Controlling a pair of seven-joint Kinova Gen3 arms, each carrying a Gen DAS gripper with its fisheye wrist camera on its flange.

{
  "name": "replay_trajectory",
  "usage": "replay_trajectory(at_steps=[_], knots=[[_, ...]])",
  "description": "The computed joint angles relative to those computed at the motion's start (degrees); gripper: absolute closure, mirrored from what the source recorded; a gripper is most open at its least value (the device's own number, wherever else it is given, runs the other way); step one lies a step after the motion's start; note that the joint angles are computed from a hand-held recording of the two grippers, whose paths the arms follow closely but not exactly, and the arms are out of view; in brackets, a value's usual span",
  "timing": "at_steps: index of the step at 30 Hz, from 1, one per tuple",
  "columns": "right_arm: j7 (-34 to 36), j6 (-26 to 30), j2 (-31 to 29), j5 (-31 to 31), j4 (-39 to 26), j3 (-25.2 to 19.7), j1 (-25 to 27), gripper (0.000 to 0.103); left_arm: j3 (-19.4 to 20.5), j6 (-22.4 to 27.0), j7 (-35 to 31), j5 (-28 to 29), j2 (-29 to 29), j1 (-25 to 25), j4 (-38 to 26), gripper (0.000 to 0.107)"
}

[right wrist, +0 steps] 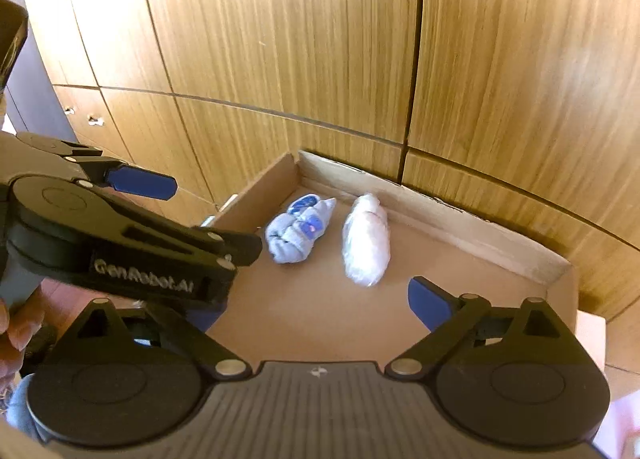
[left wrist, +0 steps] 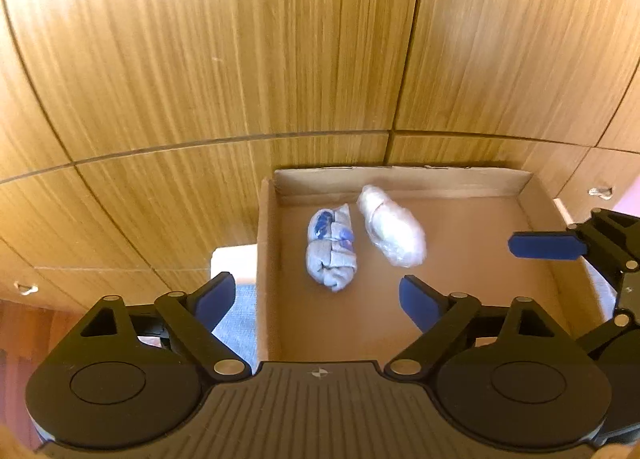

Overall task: Organize objects
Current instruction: 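Carry both bundles into the box and open both tools to release them, then grasp the blue knit bundle with the right tool while the left tool grasps the white-teal bundle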

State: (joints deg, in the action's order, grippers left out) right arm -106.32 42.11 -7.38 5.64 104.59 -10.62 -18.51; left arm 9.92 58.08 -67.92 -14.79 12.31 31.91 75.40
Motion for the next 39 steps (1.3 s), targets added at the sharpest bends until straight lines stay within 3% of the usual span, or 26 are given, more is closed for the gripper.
replay_trajectory(at_steps=[6,14,23,26,29,35,39], knots=[[-1.7,2.9,-5.0,-1.1,1.5,-0.8,0.0,0.003,1.2,-0.6,-2.0,2.3,-6.8,-1.7,4.9,0.008],[0.3,4.0,-18.9,-6.3,9.5,0.1,0.9,0.001,3.3,-4.3,-4.6,8.2,-18.5,-6.4,16.8,0.005],[-1.0,9.3,-35.4,-7.6,19.1,-0.7,9.0,0.001,7.6,-10.2,-0.5,10.7,-30.8,-11.7,32.8,0.005],[-1.6,11.1,-38.7,-7.1,22.1,-1.9,11.6,0.001,8.9,-11.3,0.4,12.5,-32.5,-12.5,36.3,0.005],[-1.9,11.9,-41.2,-7.0,25.0,-3.7,13.8,0.001,13.5,-14.4,3.5,10.6,-34.0,-14.7,39.8,0.005],[-3.3,8.1,-40.8,-5.1,29.1,-8.3,16.9,0.004,21.2,-19.3,11.5,5.6,-32.3,-19.0,43.5,0.005],[-3.6,6.6,-41.0,-4.6,29.8,-9.3,16.8,0.007,23.6,-21.1,16.0,1.8,-30.7,-19.9,44.7,0.005]])
